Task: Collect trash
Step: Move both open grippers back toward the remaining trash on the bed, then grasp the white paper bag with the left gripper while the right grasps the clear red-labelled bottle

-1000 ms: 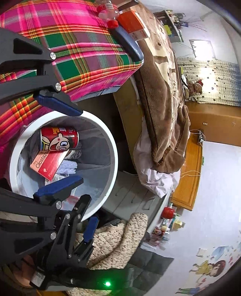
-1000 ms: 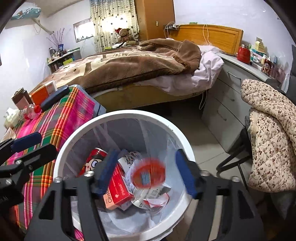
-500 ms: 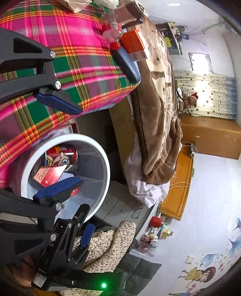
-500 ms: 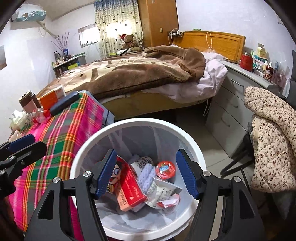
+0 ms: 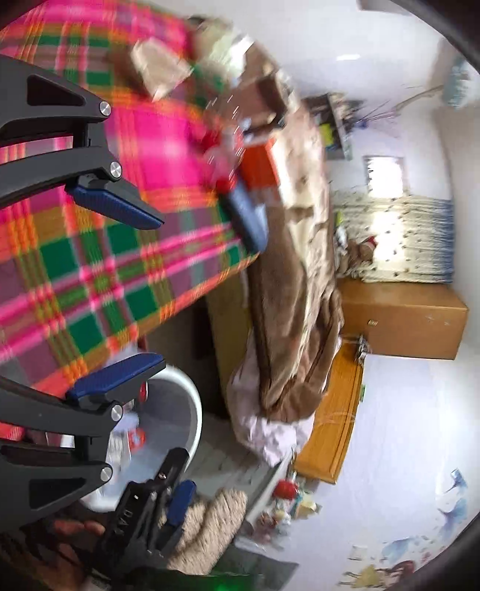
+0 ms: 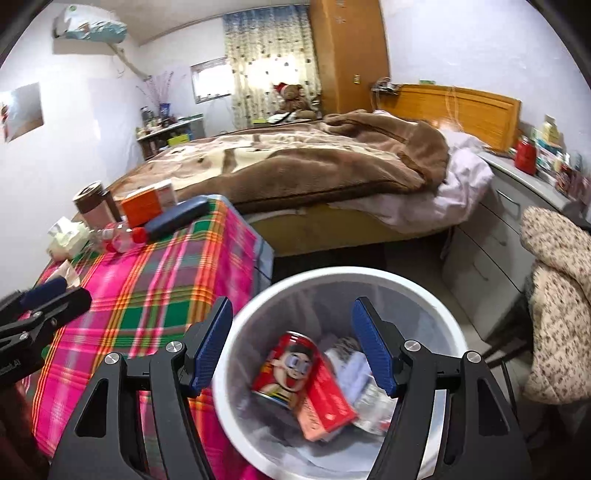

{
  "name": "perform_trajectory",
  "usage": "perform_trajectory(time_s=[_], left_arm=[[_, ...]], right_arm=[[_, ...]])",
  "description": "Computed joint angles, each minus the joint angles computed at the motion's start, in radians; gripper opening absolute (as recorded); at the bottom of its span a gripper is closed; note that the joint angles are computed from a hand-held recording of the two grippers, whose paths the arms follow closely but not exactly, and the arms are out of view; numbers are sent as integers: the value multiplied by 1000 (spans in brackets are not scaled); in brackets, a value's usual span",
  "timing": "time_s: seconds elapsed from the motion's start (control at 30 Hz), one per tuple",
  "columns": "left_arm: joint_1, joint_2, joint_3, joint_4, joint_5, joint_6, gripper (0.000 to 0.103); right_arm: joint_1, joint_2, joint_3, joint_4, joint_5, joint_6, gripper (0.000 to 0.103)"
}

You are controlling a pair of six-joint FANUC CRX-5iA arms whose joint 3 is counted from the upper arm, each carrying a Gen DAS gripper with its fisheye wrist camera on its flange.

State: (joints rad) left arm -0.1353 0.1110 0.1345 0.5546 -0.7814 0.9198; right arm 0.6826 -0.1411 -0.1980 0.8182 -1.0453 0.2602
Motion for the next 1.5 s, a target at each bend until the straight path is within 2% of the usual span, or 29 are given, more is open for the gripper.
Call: perform_trajectory(time_s=[0.1,0.53,0.63,0.73,1.0,1.23,1.43,1.5], left_arm=[[39,2,-2,33,-18,-10,69],[185,28,29,36,8,-8,70],[219,52,52,32,3,4,78],[259,80,74,37,-2,12,78],[317,155,144,-8,7,7,78],[325,251,253,-37,-57,-29,78],[317,336,366,-99,-117,-77,79],[320,370,409,-99,-162,-92,79]], right_arm=[[2,28,26,-5,26,26,69],[4,175,197,-85,129,206,69],[2,215,244,-114,159,261,69],[-10,263,311,-187,189,344,69],[-30,407,512,-340,182,564,69],[-61,551,731,-452,146,737,70],[-94,694,976,-578,61,909,70],[-107,743,1064,-633,20,962,70]])
